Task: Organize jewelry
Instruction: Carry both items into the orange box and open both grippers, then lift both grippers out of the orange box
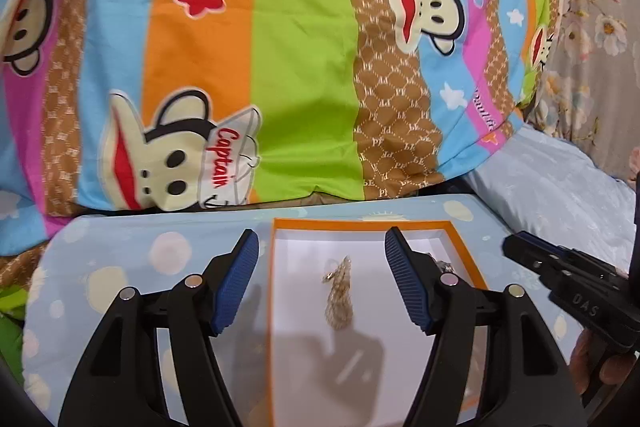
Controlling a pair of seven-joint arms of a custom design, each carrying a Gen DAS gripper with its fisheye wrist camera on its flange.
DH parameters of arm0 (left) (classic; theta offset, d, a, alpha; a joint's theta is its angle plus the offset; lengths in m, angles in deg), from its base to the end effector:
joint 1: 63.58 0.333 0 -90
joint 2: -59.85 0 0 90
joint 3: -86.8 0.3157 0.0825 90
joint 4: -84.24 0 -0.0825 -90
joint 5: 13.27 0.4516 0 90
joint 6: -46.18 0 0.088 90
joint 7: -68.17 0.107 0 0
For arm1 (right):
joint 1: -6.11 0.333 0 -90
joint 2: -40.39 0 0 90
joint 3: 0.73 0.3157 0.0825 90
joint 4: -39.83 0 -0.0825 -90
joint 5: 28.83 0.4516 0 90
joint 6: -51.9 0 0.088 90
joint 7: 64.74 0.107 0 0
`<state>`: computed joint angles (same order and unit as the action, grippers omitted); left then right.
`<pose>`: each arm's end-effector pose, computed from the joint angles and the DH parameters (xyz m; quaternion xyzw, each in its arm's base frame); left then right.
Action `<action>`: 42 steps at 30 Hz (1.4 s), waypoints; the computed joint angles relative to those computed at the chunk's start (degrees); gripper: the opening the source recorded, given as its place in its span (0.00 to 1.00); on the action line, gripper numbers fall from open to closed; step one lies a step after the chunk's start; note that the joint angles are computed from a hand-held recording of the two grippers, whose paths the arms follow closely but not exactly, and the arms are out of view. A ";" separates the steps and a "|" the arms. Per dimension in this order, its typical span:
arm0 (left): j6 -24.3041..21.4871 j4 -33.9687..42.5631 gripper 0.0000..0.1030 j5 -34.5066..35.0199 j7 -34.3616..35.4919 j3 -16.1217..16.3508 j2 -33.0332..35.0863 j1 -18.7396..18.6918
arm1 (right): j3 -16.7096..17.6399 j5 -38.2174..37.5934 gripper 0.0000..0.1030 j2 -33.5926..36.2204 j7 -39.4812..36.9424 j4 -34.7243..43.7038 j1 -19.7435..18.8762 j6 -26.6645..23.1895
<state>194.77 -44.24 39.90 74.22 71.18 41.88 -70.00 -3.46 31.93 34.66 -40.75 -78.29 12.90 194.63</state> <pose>0.5172 -0.2363 0.5324 -0.7377 0.4868 -0.3228 0.3386 0.6273 0.0393 0.5092 -0.7657 0.4480 -0.1206 0.4454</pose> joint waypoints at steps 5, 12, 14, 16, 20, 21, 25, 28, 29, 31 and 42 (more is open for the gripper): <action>-4.49 -7.58 0.69 -4.05 1.34 -1.68 -10.61 -3.16 | -3.06 1.48 0.38 -12.34 -5.85 -11.37 -1.08 -1.60; -12.20 -17.99 0.72 -12.89 -0.81 -5.32 -21.96 -10.57 | -5.58 -4.50 0.41 -28.77 -7.15 -29.77 -3.56 1.56; -13.40 -19.91 0.72 -15.17 -2.22 -5.78 -23.34 -12.88 | -6.17 -6.81 0.41 -31.59 -5.95 -33.17 -4.31 1.20; -13.13 -21.89 0.72 -17.81 -4.37 -5.90 -24.27 -15.42 | -6.66 -9.10 0.41 -33.64 -4.52 -35.61 -5.10 0.08; -16.03 -21.93 0.72 -19.24 -5.97 -7.31 -23.20 -17.95 | -7.50 -12.57 0.41 -36.50 -2.37 -38.25 -6.07 -2.80; -16.94 -21.68 0.72 -19.40 -6.16 -7.61 -22.82 -18.53 | -7.82 -12.72 0.41 -37.33 -2.31 -38.89 -6.14 -3.21; -16.31 -22.69 0.72 -20.41 -7.71 -6.77 -23.48 -20.44 | -7.59 -14.32 0.41 -38.69 -0.75 -40.03 -6.66 -4.43; -16.51 -23.13 0.72 -20.64 -8.93 -6.54 -23.94 -20.67 | -7.46 -15.05 0.41 -39.81 -0.25 -40.71 -6.62 -5.30; -16.21 -23.34 0.72 -20.80 -9.07 -6.21 -24.01 -20.77 | -7.36 -15.24 0.41 -40.01 0.15 -40.80 -6.52 -5.77; -15.88 -23.42 0.72 -21.30 -8.75 -5.55 -23.68 -20.91 | -7.11 -15.50 0.41 -39.94 1.35 -40.70 -6.28 -6.81; -14.74 -23.28 0.72 -21.46 -7.65 -5.45 -23.11 -20.90 | -3.46 -16.54 0.41 -37.60 8.80 -39.97 -3.36 -4.04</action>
<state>180.03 -67.53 18.44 66.57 65.73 18.78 -90.90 -6.92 15.38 -2.94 -31.94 -118.26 9.53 190.59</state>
